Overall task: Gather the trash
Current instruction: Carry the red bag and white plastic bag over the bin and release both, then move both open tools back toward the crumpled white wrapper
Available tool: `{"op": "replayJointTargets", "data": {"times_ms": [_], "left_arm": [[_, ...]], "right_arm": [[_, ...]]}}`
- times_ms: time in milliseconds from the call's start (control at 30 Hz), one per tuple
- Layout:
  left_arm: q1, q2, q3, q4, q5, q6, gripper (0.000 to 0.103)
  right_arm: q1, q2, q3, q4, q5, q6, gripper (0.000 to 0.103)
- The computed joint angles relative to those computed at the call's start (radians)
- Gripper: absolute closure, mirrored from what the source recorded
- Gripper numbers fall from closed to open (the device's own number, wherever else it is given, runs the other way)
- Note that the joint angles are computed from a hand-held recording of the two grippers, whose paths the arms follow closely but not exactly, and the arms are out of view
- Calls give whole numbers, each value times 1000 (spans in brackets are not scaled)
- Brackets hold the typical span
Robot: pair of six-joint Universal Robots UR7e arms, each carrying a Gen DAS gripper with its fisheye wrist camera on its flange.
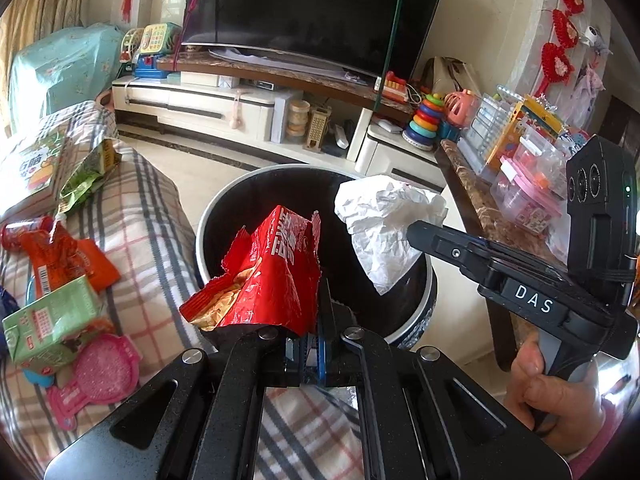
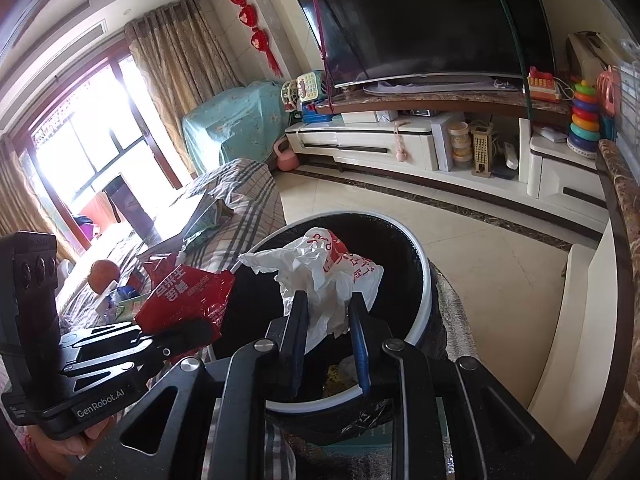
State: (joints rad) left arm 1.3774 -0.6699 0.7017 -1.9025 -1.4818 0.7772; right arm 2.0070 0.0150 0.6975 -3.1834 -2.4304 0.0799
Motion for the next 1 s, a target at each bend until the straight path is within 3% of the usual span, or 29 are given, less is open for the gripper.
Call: {"op": "replayJointTargets", "data": {"times_ms": [167, 233, 300, 467, 700, 800, 1000], "left_arm": [[-8, 20, -16, 6, 18, 2, 99], [-9, 35, -36, 20, 32, -8, 91], [-7, 39, -41, 16, 44, -20, 75], [1, 33, -35, 4, 52, -30, 70], [23, -28, 39, -76, 40, -49, 47], [36, -55, 67, -108, 32, -57, 39], [67, -91, 96, -147, 45, -76, 36]], "right_arm": [[-11, -6, -2, 31, 6, 15, 78], [-16, -9, -1, 42, 9, 25, 67], [-18, -12, 3, 46, 9, 34, 51], [-16, -21, 26, 20, 6, 33, 45], [2, 2, -1, -27, 10, 0, 12], [14, 26, -38, -28, 12, -16, 5], [32, 78, -113, 6, 34, -7, 3]]}}
